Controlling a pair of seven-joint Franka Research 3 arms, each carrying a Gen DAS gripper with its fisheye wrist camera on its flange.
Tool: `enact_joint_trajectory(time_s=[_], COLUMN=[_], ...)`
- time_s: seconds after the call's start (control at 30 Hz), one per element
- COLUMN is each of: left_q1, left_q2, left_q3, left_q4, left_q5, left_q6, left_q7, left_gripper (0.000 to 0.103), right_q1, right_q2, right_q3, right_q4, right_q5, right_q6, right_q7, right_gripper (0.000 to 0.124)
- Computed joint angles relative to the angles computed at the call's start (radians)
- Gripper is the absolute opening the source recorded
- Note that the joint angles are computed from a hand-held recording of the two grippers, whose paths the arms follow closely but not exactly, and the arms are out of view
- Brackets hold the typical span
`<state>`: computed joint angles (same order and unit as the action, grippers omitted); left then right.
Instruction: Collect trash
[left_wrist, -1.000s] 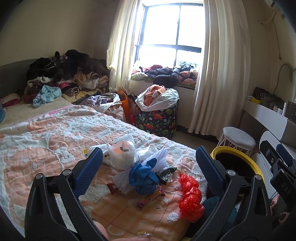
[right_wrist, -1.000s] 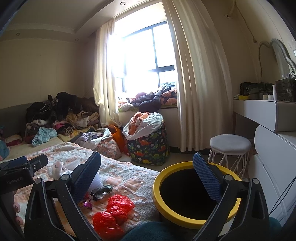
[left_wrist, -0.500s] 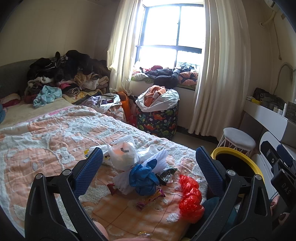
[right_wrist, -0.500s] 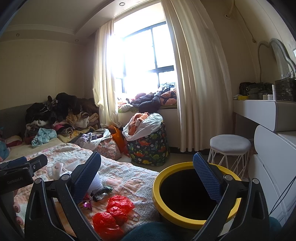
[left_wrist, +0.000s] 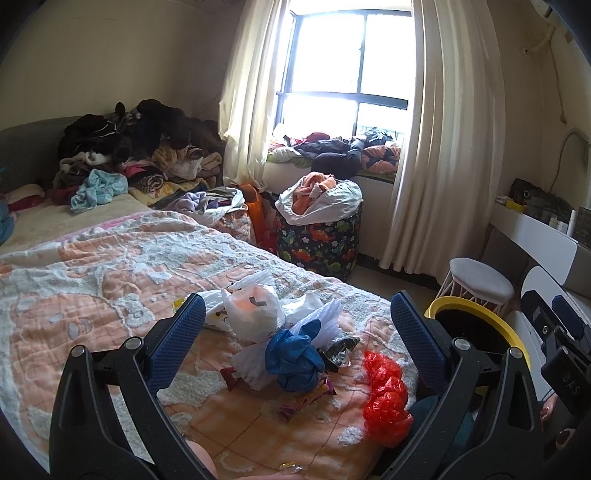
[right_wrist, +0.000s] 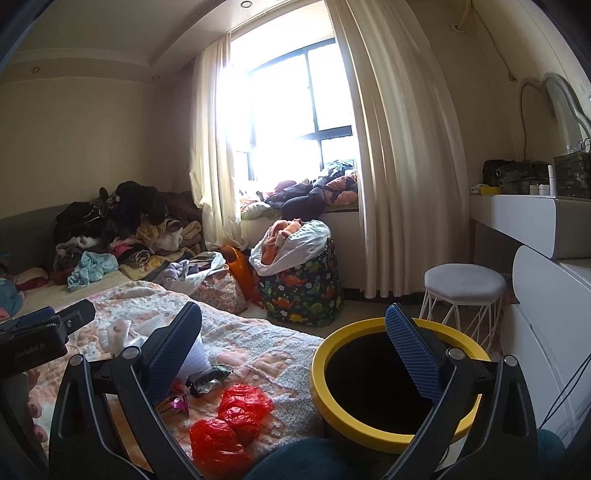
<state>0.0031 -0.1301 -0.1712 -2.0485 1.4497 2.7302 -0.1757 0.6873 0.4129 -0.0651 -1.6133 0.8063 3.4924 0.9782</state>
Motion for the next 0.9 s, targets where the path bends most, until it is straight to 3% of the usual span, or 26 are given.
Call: enact_joint_trajectory(time_s=[0.37,0.57,0.73,0.8,0.9], left_q1=[0.012,0.029,0.050,0.061,0.075], left_q2=[-0.018,-0.038,-0.042,-0.035,-0.013], left_q3=[0.005,0.013,0.025,0.034,0.048], left_q4=[-0.026,-0.052,-0.064,-0.065,-0.060], left_q5=[0.035,0.040,0.026,0.027,0.008], left_q6=[-0.049,-0.052,-0.035,-0.007,0.032], left_q7=[-0.079,-0.108,-0.107,-0.108,-0.082], left_gripper=[0.092,0.092,0.092,0.092,0.092], right_q1=[0.012,-0.026,0.020,0.061,0.071], right_q2=[0.023,0.035,0.052,0.074,0.106], right_q3=[-0.008,0.044,-0.022,-0.089,-0.124], right_q4=[0.024,0.045,0.072,0.108,0.164], right_q5=[-0.111,-0.220,-0.296,-0.339,-0.396], right_q6=[-0.103,-0.176,-0.267,-0.343,-0.443], right_q7=[0.077,0.132,0.202,0.262,0.334], right_gripper=[0.097,0.097,0.097,0.097,0.097])
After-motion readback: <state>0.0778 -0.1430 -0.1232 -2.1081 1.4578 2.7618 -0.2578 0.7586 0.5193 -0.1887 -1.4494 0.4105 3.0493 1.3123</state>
